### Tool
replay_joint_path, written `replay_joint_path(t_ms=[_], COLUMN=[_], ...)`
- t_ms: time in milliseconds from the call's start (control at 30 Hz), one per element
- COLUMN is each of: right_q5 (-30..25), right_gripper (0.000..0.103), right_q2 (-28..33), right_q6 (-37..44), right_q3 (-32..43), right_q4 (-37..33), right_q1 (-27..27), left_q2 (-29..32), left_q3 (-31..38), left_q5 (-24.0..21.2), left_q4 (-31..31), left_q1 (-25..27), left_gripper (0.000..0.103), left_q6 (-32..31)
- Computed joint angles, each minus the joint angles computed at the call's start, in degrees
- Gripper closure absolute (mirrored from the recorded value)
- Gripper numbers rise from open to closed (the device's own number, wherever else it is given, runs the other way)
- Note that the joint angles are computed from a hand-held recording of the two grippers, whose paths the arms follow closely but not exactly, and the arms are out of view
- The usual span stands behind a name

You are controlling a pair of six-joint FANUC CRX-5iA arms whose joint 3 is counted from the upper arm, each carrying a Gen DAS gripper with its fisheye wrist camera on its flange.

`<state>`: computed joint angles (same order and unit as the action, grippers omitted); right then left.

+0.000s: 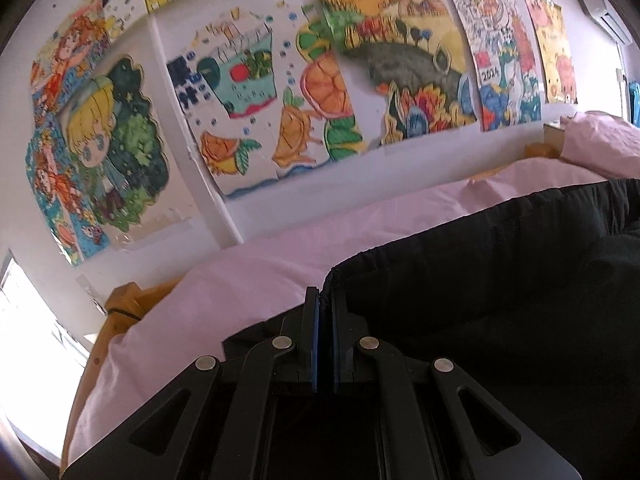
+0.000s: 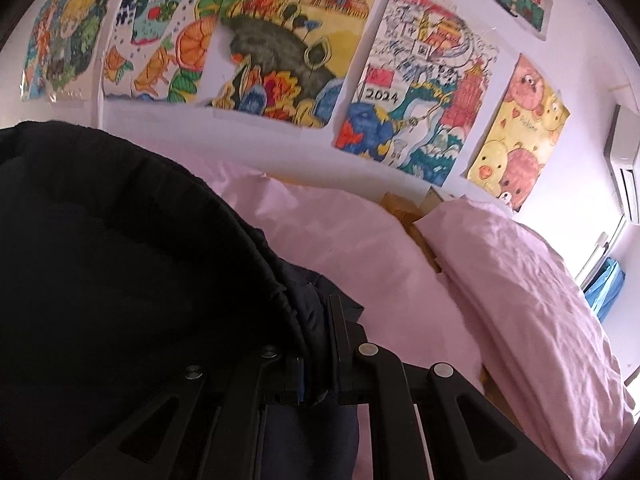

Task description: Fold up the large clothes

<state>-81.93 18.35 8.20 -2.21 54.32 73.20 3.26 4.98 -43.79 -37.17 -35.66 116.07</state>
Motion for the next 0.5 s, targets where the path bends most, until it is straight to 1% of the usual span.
replay_joint_path(t_ms=[133,167,333,433,500], right_q5=[1.7,2.1,3.6,4.2,4.4], right_gripper=[0.092,0.092,0.091,0.09,0.09], right_q2=[1.0,1.2,1.8,2.2,2.4], right_q6=[0.4,0.5,0.3,0.0,-0.5], right_q3=[-0.5,-0.5,-1.3,-1.8,-2.1], right_q4=[-1.0,-1.3,-1.2,-0.6,-0.4], right_q1=[-1.3,-1.6,-2.7,-3.0,-3.1], left_q2=[1.8,2.2,3.5,4.5,5.0], left_q3=[0.0,0.1,-0.3,0.0,0.3], left_q5=[1.1,1.3,3.1,3.0,2.8], left_q4=[1.6,2.1,4.7,4.1,3.3], left_q1=[1.2,1.6,3.4,3.3,3.0], left_gripper=[0.098,0.096,0.095,0.094,0.092], left_q6=[-1.0,-1.2,-1.6,-0.9,-0.2])
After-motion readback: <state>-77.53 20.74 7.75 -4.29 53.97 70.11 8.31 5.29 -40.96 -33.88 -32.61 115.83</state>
